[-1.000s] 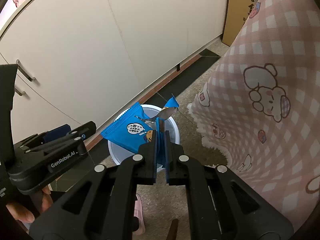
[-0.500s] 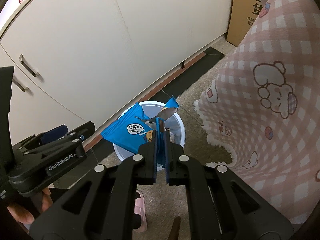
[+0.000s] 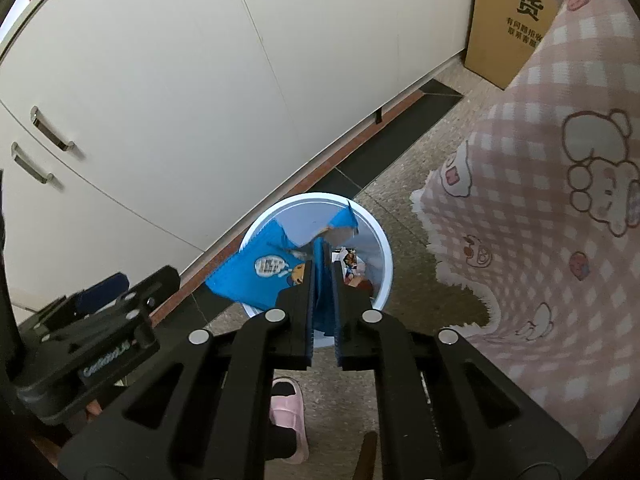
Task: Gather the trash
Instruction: 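Open the right tool to drop the blue cookie bag into the bin, then move both open tools back to the table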
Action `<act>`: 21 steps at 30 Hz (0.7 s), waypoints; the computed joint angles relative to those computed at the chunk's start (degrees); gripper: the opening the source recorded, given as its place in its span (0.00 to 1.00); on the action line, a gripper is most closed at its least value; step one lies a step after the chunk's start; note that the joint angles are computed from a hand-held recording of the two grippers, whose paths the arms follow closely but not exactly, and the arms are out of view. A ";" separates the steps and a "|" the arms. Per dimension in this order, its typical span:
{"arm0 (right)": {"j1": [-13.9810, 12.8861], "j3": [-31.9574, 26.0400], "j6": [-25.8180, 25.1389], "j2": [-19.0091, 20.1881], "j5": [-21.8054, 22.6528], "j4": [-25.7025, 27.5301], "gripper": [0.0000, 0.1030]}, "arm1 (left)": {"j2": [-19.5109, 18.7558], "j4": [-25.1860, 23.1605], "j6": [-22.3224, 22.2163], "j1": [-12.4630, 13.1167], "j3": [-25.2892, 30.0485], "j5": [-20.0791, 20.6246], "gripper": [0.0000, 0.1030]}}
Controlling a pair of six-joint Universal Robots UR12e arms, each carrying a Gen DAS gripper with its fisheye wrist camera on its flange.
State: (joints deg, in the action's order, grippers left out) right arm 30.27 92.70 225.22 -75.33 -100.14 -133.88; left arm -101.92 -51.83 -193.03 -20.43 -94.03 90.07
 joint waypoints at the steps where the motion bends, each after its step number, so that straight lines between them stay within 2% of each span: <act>1: -0.12 -0.14 0.00 0.29 0.24 -0.28 0.09 | 0.04 0.07 -0.15 0.09 -0.07 0.01 0.67; 5: -0.94 0.31 0.18 0.99 2.52 -3.20 0.09 | 0.18 0.11 -0.61 0.36 -0.31 0.15 0.68; 6: -1.05 0.50 0.42 1.08 2.73 -4.01 0.13 | 0.20 0.04 -0.70 0.38 -0.31 0.29 0.68; 8: -1.24 0.85 0.59 1.04 3.07 -4.88 0.23 | 0.27 0.00 -0.77 0.49 -0.39 0.32 0.68; 10: -1.28 0.90 0.93 1.18 3.04 -5.55 0.50 | 0.31 -0.05 -0.98 0.53 -0.41 0.46 0.68; 12: -1.08 0.82 0.92 1.31 1.77 -6.19 0.50 | 0.41 0.01 -1.10 0.65 -0.50 0.29 0.68; 15: -1.19 0.93 1.32 1.19 2.37 -6.46 0.50 | 0.54 0.07 -1.25 0.65 -0.51 0.26 0.68; 21: -0.02 0.03 0.01 0.06 -0.02 -5.15 0.52 | 1.46 0.56 -1.59 0.86 -0.61 -0.44 0.68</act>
